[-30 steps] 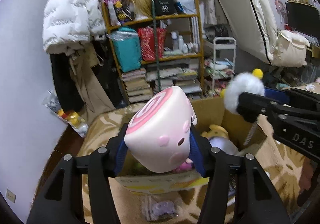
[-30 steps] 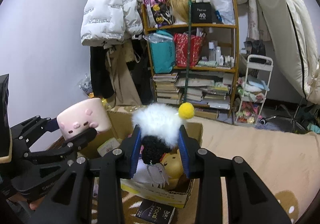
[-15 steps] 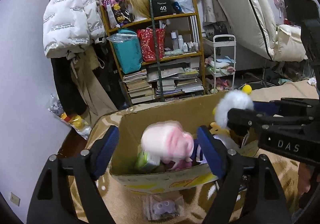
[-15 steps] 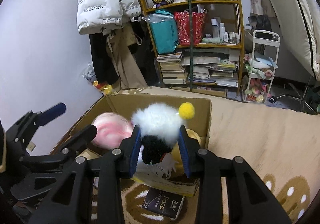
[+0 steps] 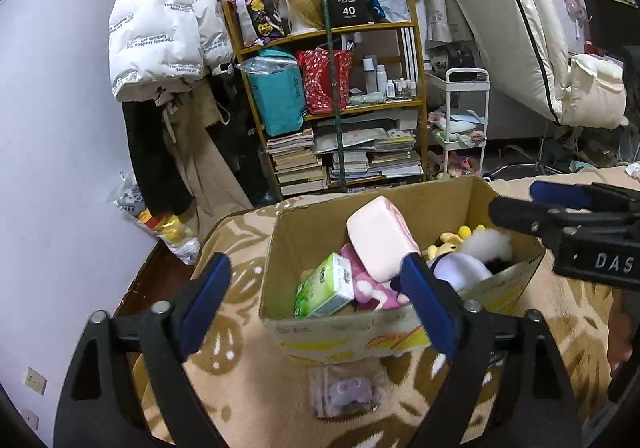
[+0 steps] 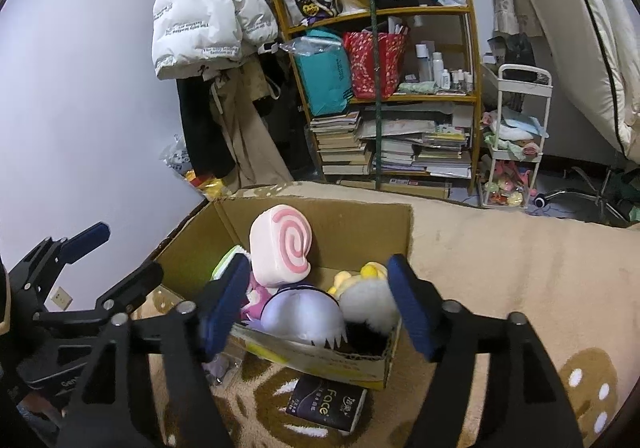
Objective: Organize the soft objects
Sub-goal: 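Open left tool dropping pink plush into box while right tool releases keychain, then move both tools back toward the bagged toy and black tissue pack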
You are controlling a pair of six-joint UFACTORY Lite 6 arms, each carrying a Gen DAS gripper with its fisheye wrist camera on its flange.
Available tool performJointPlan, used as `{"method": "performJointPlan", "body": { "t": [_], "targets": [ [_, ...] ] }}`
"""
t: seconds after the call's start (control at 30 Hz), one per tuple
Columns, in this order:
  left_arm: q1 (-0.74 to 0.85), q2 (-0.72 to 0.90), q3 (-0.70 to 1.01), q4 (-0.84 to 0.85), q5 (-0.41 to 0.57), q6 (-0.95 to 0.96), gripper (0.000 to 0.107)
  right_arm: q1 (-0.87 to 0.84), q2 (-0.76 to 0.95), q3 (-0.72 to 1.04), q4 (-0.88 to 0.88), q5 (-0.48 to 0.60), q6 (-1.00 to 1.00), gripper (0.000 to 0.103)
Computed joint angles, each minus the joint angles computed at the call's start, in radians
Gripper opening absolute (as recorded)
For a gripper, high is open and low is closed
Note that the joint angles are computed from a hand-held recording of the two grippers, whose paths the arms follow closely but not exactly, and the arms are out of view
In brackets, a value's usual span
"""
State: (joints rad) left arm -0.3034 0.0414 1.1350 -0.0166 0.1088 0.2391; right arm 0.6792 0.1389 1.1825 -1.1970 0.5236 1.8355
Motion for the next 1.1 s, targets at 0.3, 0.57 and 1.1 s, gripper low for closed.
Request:
{"method": "performJointPlan", "body": {
  "t": [0.3,0.57,1.1],
  "targets": [
    [0.03,-0.089,-0.051,0.029,0.077,-0.031,0.096,0.084,-0.049,-0.01,0.033,0.119,0.022,0.103],
    [0.061,-0.154,-0.098,-0.013,0.121,0.034,0.098,0.131,-0.063,-0.008,0.089,0.212,-0.004,0.103],
    [0.111,-0.193,-0.186,-0.12,0.208,0.136,0.098,0.195,-0.075,-0.059,0.172,0.209,0.009,0.103]
  ]
}}
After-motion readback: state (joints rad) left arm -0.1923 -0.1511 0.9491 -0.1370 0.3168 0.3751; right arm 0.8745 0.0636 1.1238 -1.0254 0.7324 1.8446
